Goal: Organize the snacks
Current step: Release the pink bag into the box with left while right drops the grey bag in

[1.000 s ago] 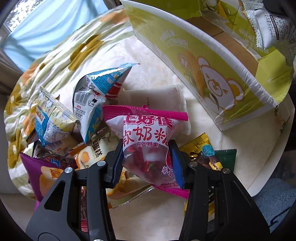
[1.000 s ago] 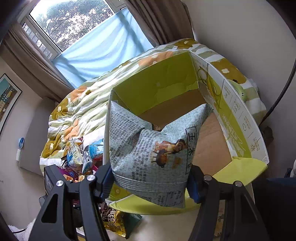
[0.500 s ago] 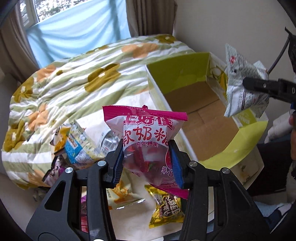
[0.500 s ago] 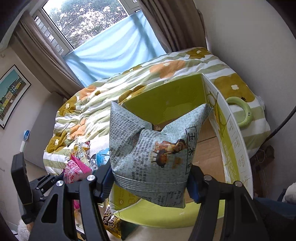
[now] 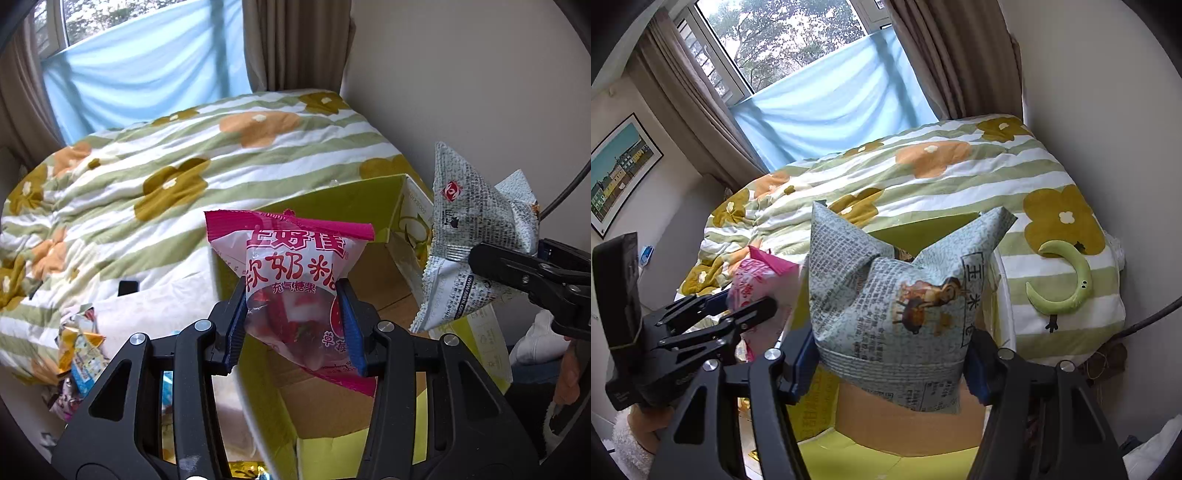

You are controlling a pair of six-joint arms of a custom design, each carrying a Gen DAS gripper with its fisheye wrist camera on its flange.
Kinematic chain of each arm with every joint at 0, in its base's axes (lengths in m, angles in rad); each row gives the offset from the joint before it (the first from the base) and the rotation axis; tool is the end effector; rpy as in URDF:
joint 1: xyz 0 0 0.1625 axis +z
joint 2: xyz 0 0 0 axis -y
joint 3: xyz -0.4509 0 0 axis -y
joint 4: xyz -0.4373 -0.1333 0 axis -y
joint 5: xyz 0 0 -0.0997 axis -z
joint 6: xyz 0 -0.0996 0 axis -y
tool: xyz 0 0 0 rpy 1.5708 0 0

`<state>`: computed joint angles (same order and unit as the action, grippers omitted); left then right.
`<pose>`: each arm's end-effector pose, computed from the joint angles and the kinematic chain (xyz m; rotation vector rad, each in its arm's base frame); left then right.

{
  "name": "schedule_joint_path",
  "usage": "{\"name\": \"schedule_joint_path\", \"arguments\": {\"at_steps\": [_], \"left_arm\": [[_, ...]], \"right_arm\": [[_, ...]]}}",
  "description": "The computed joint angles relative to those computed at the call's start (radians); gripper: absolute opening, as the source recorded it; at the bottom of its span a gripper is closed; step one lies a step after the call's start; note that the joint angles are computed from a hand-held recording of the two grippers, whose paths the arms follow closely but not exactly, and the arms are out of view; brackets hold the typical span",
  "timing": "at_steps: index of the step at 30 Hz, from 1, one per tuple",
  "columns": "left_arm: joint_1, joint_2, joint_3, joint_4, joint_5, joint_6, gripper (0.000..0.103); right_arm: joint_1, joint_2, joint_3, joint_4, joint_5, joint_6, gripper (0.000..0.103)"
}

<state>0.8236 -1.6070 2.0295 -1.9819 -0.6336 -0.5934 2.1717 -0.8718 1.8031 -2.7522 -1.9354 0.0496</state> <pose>-0.1706 -0.4984 0.3737 0.1836 2.2959 -0.7140 0.4599 -0.4980 0.0913 0.7079 -2.7440 0.5044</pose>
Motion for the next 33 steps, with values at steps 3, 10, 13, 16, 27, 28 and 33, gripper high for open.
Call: {"name": "schedule_joint_path", "arguments": {"at_steps": [3, 10, 13, 16, 27, 28, 33], "left_arm": [[0.041, 0.069, -0.015, -0.054, -0.026, 0.027, 0.044], [0.051, 0.106, 0.003, -0.075, 0.036, 0.018, 0.101], [0.031, 0.071, 0.017, -0.003, 0.052, -0.04, 0.101], [0.003, 0.032, 0.027, 0.091, 0.069, -0.133, 0.101], [-0.033, -0.062, 0.06, 0.207, 0.062, -0.301, 0.101], [-0.029, -0.065, 0.063, 0.202, 0.058, -0.3, 0.101], [-0.011, -0.055, 0.061, 0.213, 0.059, -0.317, 0.101]], "right_arm": [[-0.026, 0.006, -0.014, 0.022, 0.009, -0.015, 0.061], [-0.059, 0.011, -0.02, 0.047, 0.036, -0.02, 0.061], [-0.058, 0.015, -0.025, 0.051, 0.034, -0.036, 0.061], [-0.051, 0.02, -0.036, 0.047, 0.046, -0.057, 0.061], [-0.043, 0.13, -0.149, 0.106, 0.065, -0.094, 0.066], [-0.048, 0.142, -0.149, 0.081, 0.057, -0.097, 0.077], [-0.06, 0.166, -0.145, 0.054, 0.007, -0.113, 0.103]]}}
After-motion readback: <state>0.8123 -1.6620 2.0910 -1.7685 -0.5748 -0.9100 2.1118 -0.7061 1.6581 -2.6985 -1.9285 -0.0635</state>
